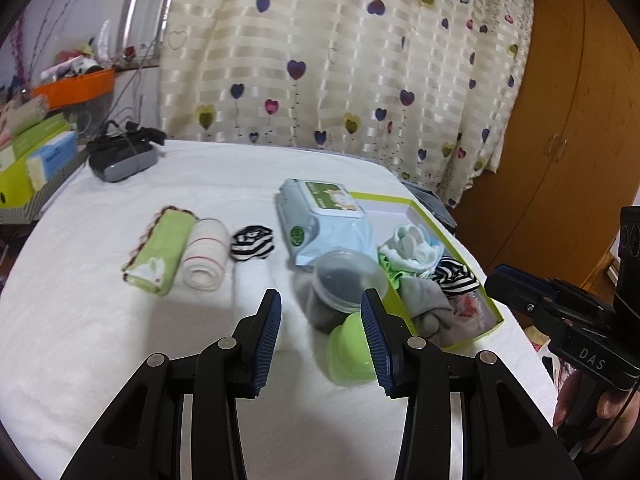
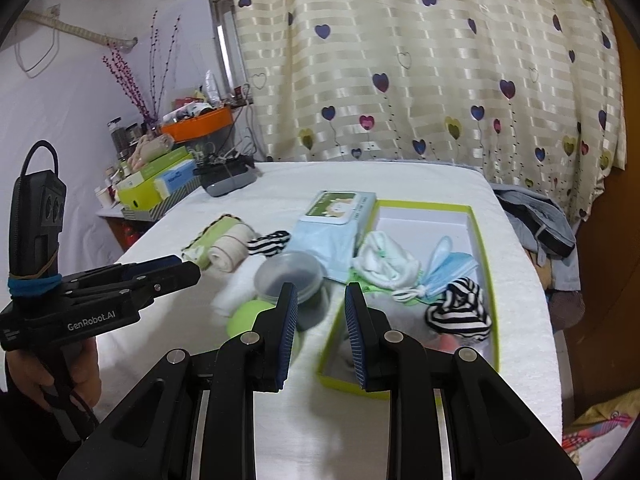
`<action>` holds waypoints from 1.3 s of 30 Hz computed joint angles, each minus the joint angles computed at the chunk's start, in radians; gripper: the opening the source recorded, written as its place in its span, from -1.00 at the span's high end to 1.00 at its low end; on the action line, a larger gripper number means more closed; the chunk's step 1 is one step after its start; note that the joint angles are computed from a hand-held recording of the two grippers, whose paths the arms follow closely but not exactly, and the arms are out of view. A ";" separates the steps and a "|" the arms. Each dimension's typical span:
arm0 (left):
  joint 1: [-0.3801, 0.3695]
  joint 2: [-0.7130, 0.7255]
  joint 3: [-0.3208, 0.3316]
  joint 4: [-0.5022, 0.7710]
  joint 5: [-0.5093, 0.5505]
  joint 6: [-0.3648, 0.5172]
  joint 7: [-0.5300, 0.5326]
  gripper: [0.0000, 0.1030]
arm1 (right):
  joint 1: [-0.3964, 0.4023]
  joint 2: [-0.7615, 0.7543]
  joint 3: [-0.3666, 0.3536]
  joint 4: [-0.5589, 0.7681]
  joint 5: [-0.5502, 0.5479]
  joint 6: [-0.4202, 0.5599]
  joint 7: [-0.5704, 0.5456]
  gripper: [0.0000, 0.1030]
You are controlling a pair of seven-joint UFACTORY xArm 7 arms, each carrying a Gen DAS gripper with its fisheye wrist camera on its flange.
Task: Organize soft objects
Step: 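Grasp the white fluffy towel roll with the left tool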
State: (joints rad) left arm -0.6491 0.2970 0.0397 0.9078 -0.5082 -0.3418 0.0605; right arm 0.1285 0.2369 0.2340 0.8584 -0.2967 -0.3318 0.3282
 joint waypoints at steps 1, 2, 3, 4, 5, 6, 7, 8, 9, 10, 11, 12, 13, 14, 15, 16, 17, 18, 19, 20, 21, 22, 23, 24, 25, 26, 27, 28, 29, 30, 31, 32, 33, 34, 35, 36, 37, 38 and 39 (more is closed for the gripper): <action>0.004 -0.005 -0.002 -0.009 0.000 -0.006 -0.003 0.22 | 0.006 -0.001 0.000 0.000 0.001 0.000 -0.003 0.50; 0.009 -0.008 -0.005 -0.015 0.001 -0.010 -0.004 0.22 | 0.009 -0.002 0.001 0.000 0.001 0.001 -0.005 0.50; 0.002 -0.008 0.000 -0.018 -0.010 -0.012 0.002 0.22 | 0.015 -0.002 -0.001 -0.001 0.005 0.002 -0.008 0.50; 0.005 -0.009 -0.001 -0.020 -0.013 -0.012 0.004 0.22 | 0.019 -0.003 -0.001 -0.001 0.005 0.002 -0.010 0.50; 0.011 -0.009 -0.005 -0.023 -0.013 -0.013 0.001 0.22 | 0.017 -0.003 0.003 -0.002 0.002 0.002 -0.009 0.50; 0.018 -0.007 -0.009 -0.023 -0.011 -0.012 0.000 0.22 | 0.016 -0.002 0.006 -0.001 -0.002 0.003 -0.008 0.50; 0.020 -0.004 -0.008 -0.021 -0.014 -0.009 0.000 0.22 | 0.017 -0.002 0.007 -0.001 -0.003 0.004 -0.009 0.50; 0.021 -0.001 -0.006 -0.019 -0.015 -0.005 -0.001 0.22 | 0.019 -0.002 0.006 0.000 -0.002 0.006 -0.011 0.50; 0.023 0.002 -0.004 -0.018 -0.015 -0.001 -0.004 0.22 | 0.021 -0.001 0.006 0.001 -0.002 0.007 -0.013 0.50; 0.026 0.003 -0.005 -0.019 -0.012 -0.001 -0.008 0.22 | 0.021 0.000 0.006 0.003 -0.002 0.010 -0.015 0.50; 0.034 0.009 -0.008 -0.015 -0.006 0.002 -0.015 0.22 | 0.014 0.004 0.013 0.008 -0.009 0.013 -0.013 0.50; 0.039 0.014 -0.008 -0.012 0.000 0.004 -0.021 0.22 | 0.014 0.005 0.015 0.011 -0.009 0.015 -0.014 0.50; 0.045 0.021 -0.008 -0.005 0.007 0.008 -0.028 0.22 | 0.011 0.009 0.018 0.016 -0.012 0.017 -0.014 0.50; 0.044 0.027 -0.004 0.000 0.011 0.011 -0.034 0.22 | 0.008 0.013 0.022 0.021 -0.014 0.019 -0.015 0.50; 0.039 0.035 0.006 0.008 0.010 0.017 -0.038 0.22 | 0.004 0.016 0.026 0.025 -0.018 0.021 -0.015 0.50; 0.038 0.048 0.014 0.020 0.012 0.028 -0.045 0.22 | 0.000 0.021 0.030 0.031 -0.021 0.024 -0.016 0.50; 0.043 0.059 0.016 0.030 0.022 0.038 -0.055 0.22 | -0.001 0.025 0.033 0.037 -0.022 0.026 -0.018 0.50; 0.048 0.069 0.020 0.040 0.033 0.050 -0.067 0.22 | -0.004 0.030 0.037 0.044 -0.025 0.030 -0.020 0.50; 0.052 0.080 0.022 0.050 0.047 0.059 -0.080 0.22 | -0.010 0.037 0.043 0.052 -0.029 0.033 -0.022 0.50; 0.049 0.091 0.030 0.059 0.059 0.067 -0.092 0.22 | -0.015 0.043 0.050 0.059 -0.031 0.036 -0.023 0.49; 0.052 0.099 0.033 0.067 0.074 0.075 -0.106 0.22 | -0.018 0.048 0.055 0.066 -0.032 0.038 -0.026 0.49; 0.071 0.111 0.022 0.078 0.098 0.083 -0.123 0.22 | -0.025 0.056 0.063 0.075 -0.036 0.041 -0.027 0.49; 0.083 0.125 0.017 0.093 0.117 0.093 -0.137 0.22 | -0.032 0.062 0.069 0.083 -0.038 0.044 -0.029 0.49; 0.088 0.134 0.018 0.100 0.132 0.097 -0.150 0.22 | -0.039 0.068 0.077 0.089 -0.042 0.047 -0.031 0.49; 0.094 0.151 0.019 0.118 0.147 0.109 -0.163 0.22 | -0.046 0.075 0.085 0.097 -0.044 0.050 -0.033 0.49; 0.100 0.161 0.019 0.128 0.162 0.115 -0.176 0.22 | -0.057 0.083 0.095 0.106 -0.049 0.054 -0.035 0.49; 0.096 0.171 0.028 0.141 0.173 0.128 -0.189 0.22 | -0.067 0.089 0.106 0.114 -0.053 0.059 -0.037 0.49; 0.085 0.188 0.046 0.161 0.180 0.147 -0.202 0.22 | -0.075 0.096 0.114 0.121 -0.055 0.062 -0.041 0.49; 0.085 0.198 0.049 0.174 0.192 0.154 -0.215 0.22 | -0.085 0.104 0.124 0.129 -0.059 0.065 -0.045 0.49; 0.092 0.212 0.045 0.190 0.208 0.164 -0.225 0.22 | -0.087 0.109 0.127 0.135 -0.056 0.067 -0.050 0.49; 0.094 0.222 0.047 0.202 0.221 0.174 -0.236 0.22 | -0.097 0.116 0.136 0.141 -0.058 0.068 -0.054 0.49; 0.088 0.235 0.058 0.220 0.231 0.193 -0.250 0.22 | -0.110 0.123 0.149 0.145 -0.062 0.068 -0.055 0.49; 0.091 0.244 0.058 0.231 0.244 0.202 -0.261 0.22 | -0.119 0.128 0.159 0.151 -0.063 0.071 -0.058 0.49; 0.093 0.253 0.057 0.242 0.258 0.209 -0.271 0.22 | -0.132 0.136 0.171 0.157 -0.067 0.073 -0.060 0.49; 0.071 0.263 0.083 0.255 0.268 0.222 -0.286 0.22 | -0.142 0.143 0.181 0.163 -0.069 0.076 -0.063 0.49; 0.045 0.274 0.114 0.266 0.278 0.233 -0.302 0.22 | -0.155 0.150 0.195 0.169 -0.073 0.080 -0.065 0.49; 0.033 0.282 0.129 0.275 0.290 0.241 -0.315 0.22 | -0.167 0.158 0.207 0.175 -0.075 0.084 -0.069 0.49; 0.026 0.289 0.141 0.281 0.302 0.246 -0.328 0.22 | -0.174 0.162 0.215 0.179 -0.074 0.086 -0.073 0.49; -0.002 0.301 0.175 0.293 0.311 0.262 -0.347 0.22 | -0.183 0.167 0.225 0.182 -0.075 0.088 -0.077 0.49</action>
